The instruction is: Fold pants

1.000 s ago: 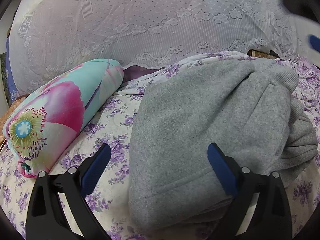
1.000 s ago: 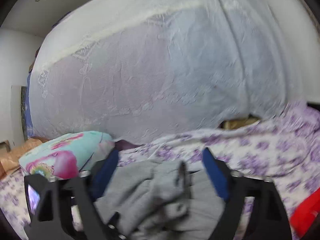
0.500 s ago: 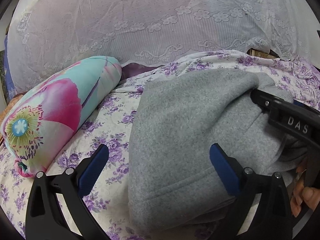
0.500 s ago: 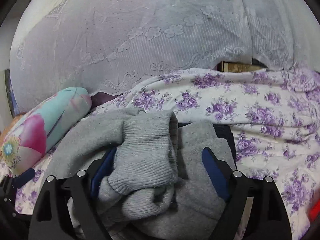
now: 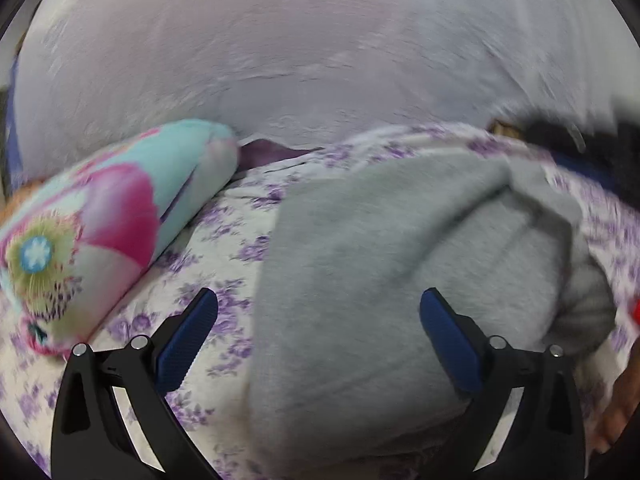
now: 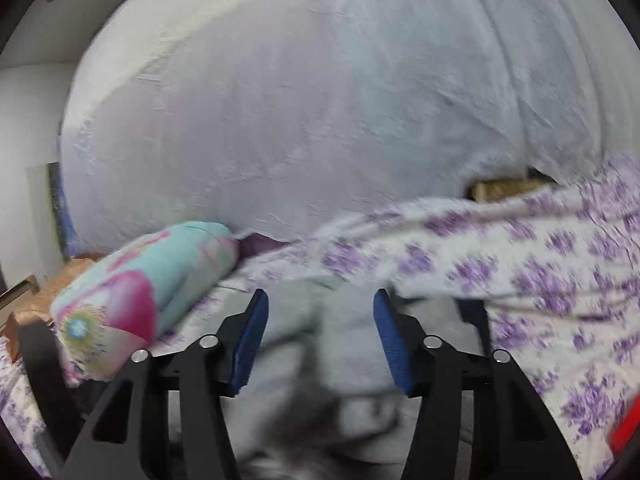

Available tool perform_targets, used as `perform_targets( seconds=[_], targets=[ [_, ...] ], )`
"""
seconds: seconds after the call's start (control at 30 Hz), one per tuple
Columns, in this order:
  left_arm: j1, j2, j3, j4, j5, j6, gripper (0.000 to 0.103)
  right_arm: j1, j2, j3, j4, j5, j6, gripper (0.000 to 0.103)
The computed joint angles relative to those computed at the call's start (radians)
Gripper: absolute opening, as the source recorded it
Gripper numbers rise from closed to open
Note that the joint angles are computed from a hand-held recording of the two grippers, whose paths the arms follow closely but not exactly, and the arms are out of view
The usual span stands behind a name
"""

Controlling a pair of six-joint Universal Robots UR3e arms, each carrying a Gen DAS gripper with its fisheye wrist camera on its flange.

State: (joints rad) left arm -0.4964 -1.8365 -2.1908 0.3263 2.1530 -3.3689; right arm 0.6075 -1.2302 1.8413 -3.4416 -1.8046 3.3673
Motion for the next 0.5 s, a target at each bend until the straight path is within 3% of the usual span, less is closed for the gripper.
perform_targets(
  seconds=[0.1,0.13,0.17,0.27,0.33,0.5],
  targets=[
    [-0.012,-0.006,0.005,0.008,0.012,0.013,0.098,-0.013,0.014,-0.048,0.093,-0.069,0.03,0.054],
    [0.003,0.007,-0.007,0.005,-0.014,0.007,0.098,-0.055,-0.01,-0.009,0.094,-0.022,0.069,0.064],
    [0.024,0.025,-0.02,-0.001,-0.047,-0.001,0.098,-0.134,-0.055,0.068,0.07,0.106,0.125,0.077],
    [0.044,0.046,-0.037,-0.004,-0.073,-0.015,0.098,-0.322,-0.116,0.197,0.05,0.437,0.241,0.082],
    [0.039,0.045,-0.039,0.004,-0.063,-0.014,0.098,-0.377,-0.111,0.199,0.099,0.553,0.261,0.088],
    [0.012,0.043,-0.049,0.052,-0.018,-0.006,0.098,-0.334,-0.09,0.151,0.146,0.531,0.202,0.097]
  ],
)
